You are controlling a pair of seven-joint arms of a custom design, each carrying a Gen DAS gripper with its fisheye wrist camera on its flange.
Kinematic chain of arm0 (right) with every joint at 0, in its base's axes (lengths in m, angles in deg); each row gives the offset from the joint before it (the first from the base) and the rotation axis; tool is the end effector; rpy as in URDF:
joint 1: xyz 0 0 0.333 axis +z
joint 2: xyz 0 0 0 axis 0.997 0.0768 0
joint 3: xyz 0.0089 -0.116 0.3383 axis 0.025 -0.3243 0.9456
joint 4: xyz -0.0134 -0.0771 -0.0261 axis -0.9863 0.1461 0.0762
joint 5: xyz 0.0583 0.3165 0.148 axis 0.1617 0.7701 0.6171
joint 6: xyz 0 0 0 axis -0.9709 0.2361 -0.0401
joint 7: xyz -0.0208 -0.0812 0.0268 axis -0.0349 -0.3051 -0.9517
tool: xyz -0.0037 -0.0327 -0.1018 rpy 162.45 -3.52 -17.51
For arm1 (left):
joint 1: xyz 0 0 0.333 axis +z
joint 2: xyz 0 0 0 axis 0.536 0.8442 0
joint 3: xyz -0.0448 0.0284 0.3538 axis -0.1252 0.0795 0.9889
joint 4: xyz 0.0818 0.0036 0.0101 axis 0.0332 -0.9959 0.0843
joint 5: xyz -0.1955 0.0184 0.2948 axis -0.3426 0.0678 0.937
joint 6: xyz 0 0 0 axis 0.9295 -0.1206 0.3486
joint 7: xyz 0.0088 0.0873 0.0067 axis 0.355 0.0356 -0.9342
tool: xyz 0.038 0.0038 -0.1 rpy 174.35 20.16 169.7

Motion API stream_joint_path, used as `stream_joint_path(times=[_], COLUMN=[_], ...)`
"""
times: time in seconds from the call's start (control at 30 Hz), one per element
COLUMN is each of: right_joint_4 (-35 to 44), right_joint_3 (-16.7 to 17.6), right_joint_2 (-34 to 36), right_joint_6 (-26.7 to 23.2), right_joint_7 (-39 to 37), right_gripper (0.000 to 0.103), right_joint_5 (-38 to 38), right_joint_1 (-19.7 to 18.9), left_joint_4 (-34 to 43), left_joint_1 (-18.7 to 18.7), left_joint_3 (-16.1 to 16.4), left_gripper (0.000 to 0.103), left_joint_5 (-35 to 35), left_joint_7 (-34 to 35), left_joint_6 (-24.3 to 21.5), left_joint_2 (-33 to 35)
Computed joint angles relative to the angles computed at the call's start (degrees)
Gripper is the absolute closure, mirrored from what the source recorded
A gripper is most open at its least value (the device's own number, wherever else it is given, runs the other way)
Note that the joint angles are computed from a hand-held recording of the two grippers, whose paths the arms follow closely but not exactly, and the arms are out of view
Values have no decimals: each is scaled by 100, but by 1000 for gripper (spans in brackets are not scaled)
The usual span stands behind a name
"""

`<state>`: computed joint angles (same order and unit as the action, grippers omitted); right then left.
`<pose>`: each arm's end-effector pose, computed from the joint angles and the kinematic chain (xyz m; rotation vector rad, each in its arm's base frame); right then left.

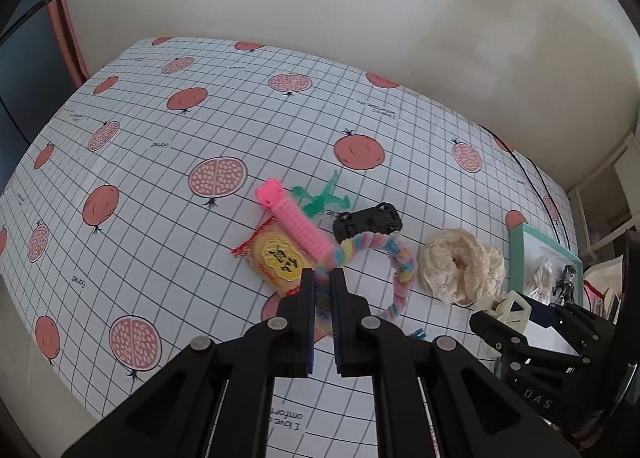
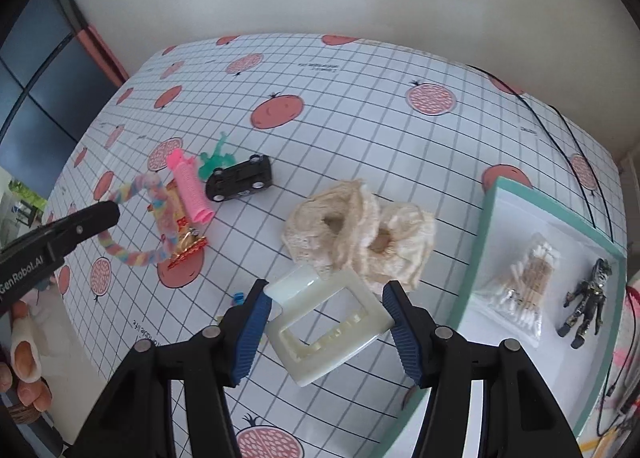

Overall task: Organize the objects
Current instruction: 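Release the bracelet in the tray with the left tool while the right tool releases the clip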

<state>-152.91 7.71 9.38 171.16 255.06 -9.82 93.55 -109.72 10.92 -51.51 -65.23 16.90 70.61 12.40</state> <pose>0.7182 0.0411 0.5064 -0.5788 2.6144 -0.4735 0.4117 -0.2803 0.5723 -2.5621 -0.7381 0.0722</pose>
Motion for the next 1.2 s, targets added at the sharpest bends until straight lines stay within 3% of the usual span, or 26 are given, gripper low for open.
stream_joint_path(times=[0.23, 0.57, 0.9, 1.03, 1.2], right_joint_4=[-1608, -3317, -4395, -4734, -4904], right_joint_3=[-201, -33, 283, 340, 366], right_joint_2=[-966, -2060, -2779, -2941, -2884], right_joint_6=[439, 644, 416, 580, 715], right_joint_7=[1083, 2645, 3538, 3797, 3619], right_gripper=[42, 42, 42, 42, 42], right_joint_5=[-625, -1511, -1712, -1750, -1430], right_joint_1=[172, 6, -268, -367, -437], left_joint_4=[234, 716, 1243, 1572, 1766], left_joint_1=[187, 480, 687, 732, 803], left_joint_3=[129, 321, 508, 574, 636], left_gripper=[96, 96, 96, 96, 96], left_joint_5=[464, 1071, 1400, 1461, 1407], left_joint_7=[625, 1668, 2524, 2925, 3297], left_joint_6=[301, 983, 1776, 1980, 2270], left_joint_2=[267, 854, 1489, 1810, 2071])
